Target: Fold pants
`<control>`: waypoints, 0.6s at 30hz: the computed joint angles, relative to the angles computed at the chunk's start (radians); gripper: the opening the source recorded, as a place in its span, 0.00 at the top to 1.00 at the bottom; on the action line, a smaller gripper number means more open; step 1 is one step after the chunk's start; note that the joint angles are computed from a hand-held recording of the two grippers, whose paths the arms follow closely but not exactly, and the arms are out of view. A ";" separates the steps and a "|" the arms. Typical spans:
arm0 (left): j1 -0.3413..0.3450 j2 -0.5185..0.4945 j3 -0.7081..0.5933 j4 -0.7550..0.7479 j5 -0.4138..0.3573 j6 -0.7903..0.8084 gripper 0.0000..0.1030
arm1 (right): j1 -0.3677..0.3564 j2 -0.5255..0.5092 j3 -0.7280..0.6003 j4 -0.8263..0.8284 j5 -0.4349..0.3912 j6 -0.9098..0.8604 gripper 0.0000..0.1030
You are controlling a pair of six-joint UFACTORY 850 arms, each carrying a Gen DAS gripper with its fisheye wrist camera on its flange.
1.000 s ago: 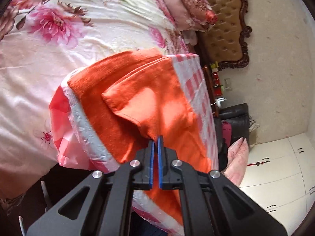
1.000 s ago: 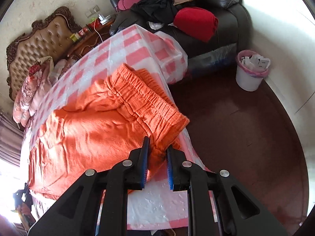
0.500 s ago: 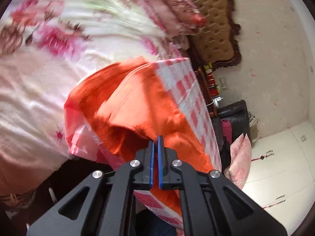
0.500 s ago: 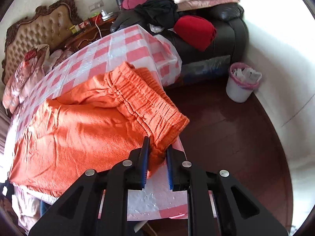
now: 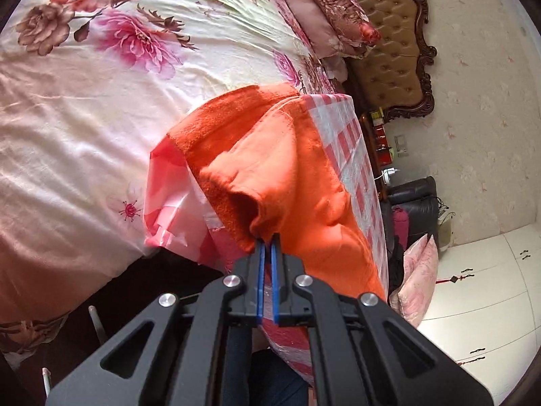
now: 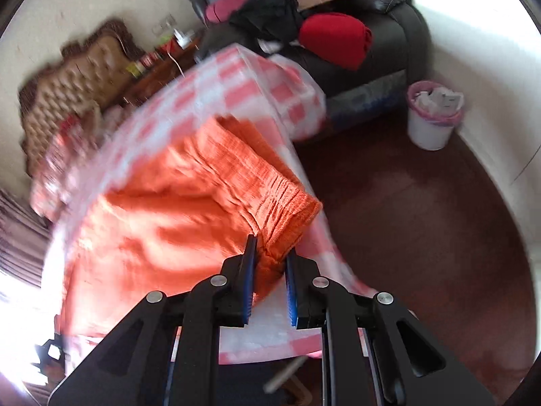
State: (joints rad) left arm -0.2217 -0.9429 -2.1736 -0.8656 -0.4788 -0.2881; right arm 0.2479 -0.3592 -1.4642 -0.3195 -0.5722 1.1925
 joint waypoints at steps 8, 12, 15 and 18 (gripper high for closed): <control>-0.010 0.036 0.008 0.023 0.039 0.039 0.97 | 0.021 0.053 0.011 -0.084 0.030 0.050 0.86; -0.010 0.024 0.039 0.053 0.020 -0.021 0.97 | 0.026 -0.009 -0.014 -0.076 -0.058 0.009 0.86; -0.012 0.028 0.050 0.048 0.034 0.004 0.97 | 0.048 -0.043 -0.060 -0.162 -0.130 0.028 0.86; -0.018 0.027 0.039 0.112 0.043 -0.013 0.97 | 0.087 -0.102 -0.138 -0.254 -0.248 0.025 0.86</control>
State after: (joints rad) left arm -0.2396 -0.9160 -2.1343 -0.7537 -0.4356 -0.3011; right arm 0.3344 -0.4608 -1.6023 -0.5733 -0.8206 1.2174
